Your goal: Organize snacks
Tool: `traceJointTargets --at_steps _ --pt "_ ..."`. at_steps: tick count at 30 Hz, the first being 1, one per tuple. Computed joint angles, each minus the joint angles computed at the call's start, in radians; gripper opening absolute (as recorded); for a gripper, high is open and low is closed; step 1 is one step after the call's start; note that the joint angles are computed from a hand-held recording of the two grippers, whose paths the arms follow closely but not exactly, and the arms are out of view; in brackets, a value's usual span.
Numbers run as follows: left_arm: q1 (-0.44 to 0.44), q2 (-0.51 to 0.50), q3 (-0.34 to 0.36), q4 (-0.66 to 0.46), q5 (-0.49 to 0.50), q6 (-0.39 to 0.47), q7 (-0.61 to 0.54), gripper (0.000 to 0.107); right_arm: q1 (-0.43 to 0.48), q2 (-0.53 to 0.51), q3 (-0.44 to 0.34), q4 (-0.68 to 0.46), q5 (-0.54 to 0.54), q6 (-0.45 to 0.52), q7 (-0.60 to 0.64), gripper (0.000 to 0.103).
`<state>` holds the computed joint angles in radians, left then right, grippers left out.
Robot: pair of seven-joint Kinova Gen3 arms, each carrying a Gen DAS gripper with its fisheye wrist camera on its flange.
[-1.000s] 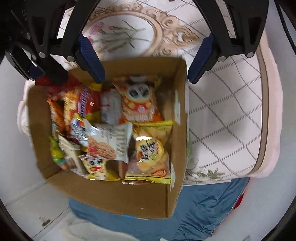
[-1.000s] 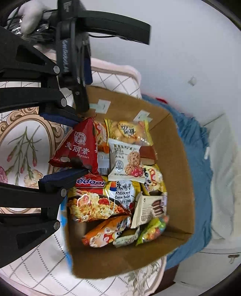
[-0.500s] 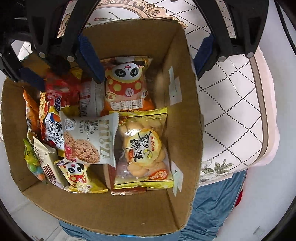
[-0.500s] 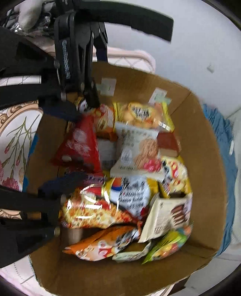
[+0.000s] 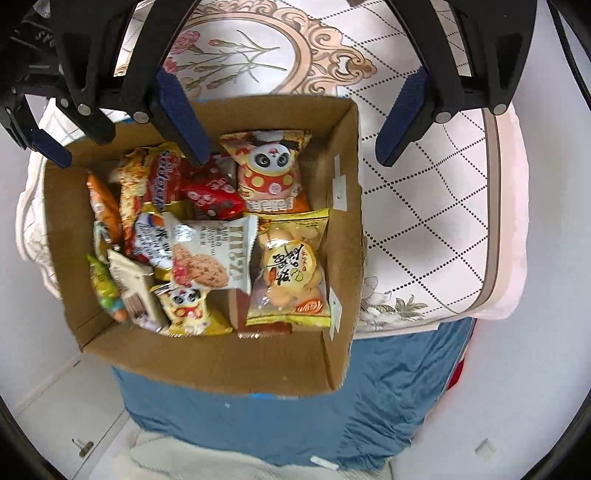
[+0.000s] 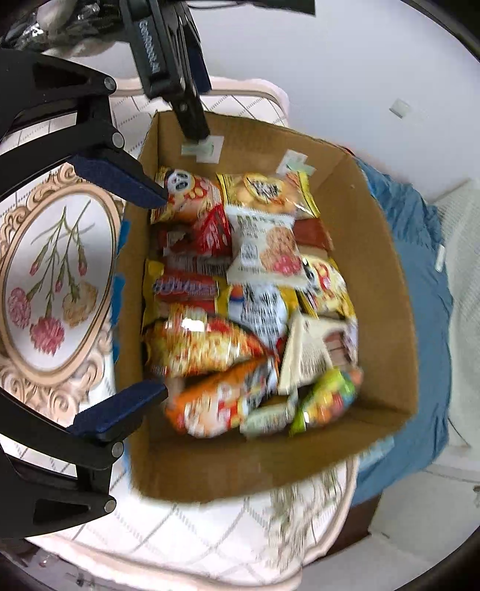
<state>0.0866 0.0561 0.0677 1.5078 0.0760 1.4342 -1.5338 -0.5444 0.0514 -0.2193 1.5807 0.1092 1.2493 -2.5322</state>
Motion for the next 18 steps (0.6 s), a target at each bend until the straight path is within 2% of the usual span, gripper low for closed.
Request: traceJointTargets --at_steps 2,10,18 --pt "-0.003 -0.015 -0.002 0.000 0.016 0.006 -0.006 0.099 -0.006 -0.022 -0.005 -0.003 0.019 0.027 -0.022 0.097" --pt "0.015 -0.138 0.013 0.030 0.031 0.001 0.024 0.100 -0.032 -0.103 -0.065 -0.036 0.104 0.127 -0.106 0.097" --pt "0.037 -0.357 0.039 0.090 0.011 -0.006 0.067 0.100 -0.090 -0.220 -0.227 -0.075 0.256 0.288 -0.274 0.097"
